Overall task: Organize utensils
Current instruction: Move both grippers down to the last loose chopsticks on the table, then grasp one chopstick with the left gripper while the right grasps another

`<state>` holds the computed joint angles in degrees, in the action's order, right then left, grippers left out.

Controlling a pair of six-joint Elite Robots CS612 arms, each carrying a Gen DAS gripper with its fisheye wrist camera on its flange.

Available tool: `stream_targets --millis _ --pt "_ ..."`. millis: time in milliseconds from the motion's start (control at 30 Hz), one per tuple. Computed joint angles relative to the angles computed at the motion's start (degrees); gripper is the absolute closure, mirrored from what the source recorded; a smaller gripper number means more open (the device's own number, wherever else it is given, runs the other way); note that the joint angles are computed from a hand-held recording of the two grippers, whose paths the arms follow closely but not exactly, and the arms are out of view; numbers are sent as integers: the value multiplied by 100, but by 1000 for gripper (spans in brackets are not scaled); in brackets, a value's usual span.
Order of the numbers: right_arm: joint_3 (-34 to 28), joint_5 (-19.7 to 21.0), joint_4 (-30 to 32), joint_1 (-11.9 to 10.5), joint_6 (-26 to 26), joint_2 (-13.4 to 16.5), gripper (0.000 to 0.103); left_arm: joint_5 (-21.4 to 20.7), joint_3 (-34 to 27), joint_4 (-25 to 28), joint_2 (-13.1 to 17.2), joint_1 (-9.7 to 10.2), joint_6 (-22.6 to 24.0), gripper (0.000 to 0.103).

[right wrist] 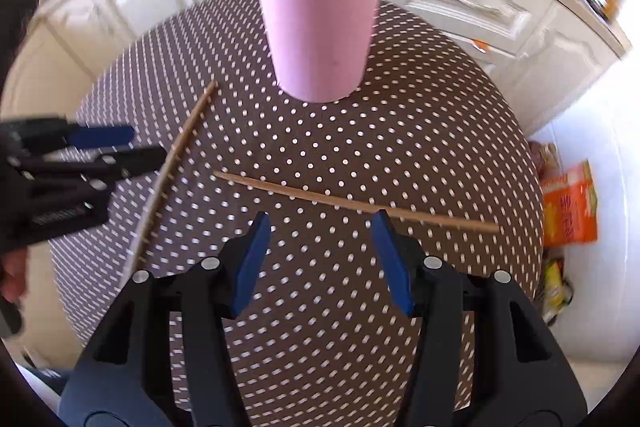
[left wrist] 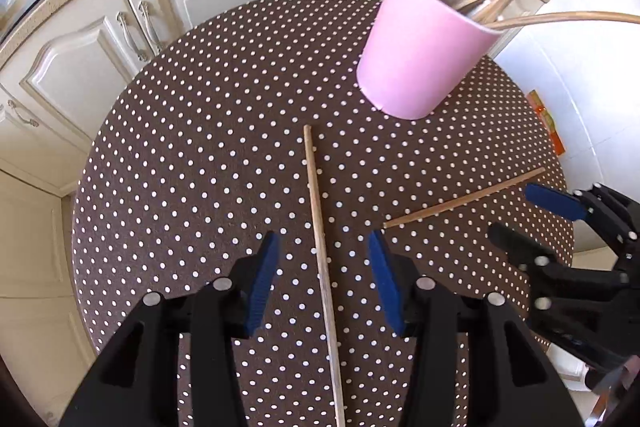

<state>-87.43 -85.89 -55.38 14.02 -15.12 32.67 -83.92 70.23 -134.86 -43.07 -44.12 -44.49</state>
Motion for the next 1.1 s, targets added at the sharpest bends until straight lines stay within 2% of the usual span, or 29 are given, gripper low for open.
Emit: stream_targets --millis 267,433,600,767,867,933,1067,1100 --pt "506 -105 101 45 -771 -118 50 -52 -204 144 164 33 -140 57" --pt "748 7 263 9 -844 -217 51 -67 -218 178 171 39 -203 57" --pt "1125 66 269 -22 -826 -400 73 -94 -228 226 184 54 -268 57" --pt "1375 234 517 -99 -330 -572 87 -130 -287 319 212 63 -257 57" --pt "1582 679 830 -208 410 -695 92 -186 -383 428 263 74 -232 57" --pt "1698 836 957 -252 688 -757 94 -227 -472 531 311 82 -195 57" --pt "1814 973 989 -266 768 -816 94 -277 -632 679 403 91 -113 58" --pt "1827 958 976 -254 729 -823 94 -332 -673 737 426 98 -90 66"
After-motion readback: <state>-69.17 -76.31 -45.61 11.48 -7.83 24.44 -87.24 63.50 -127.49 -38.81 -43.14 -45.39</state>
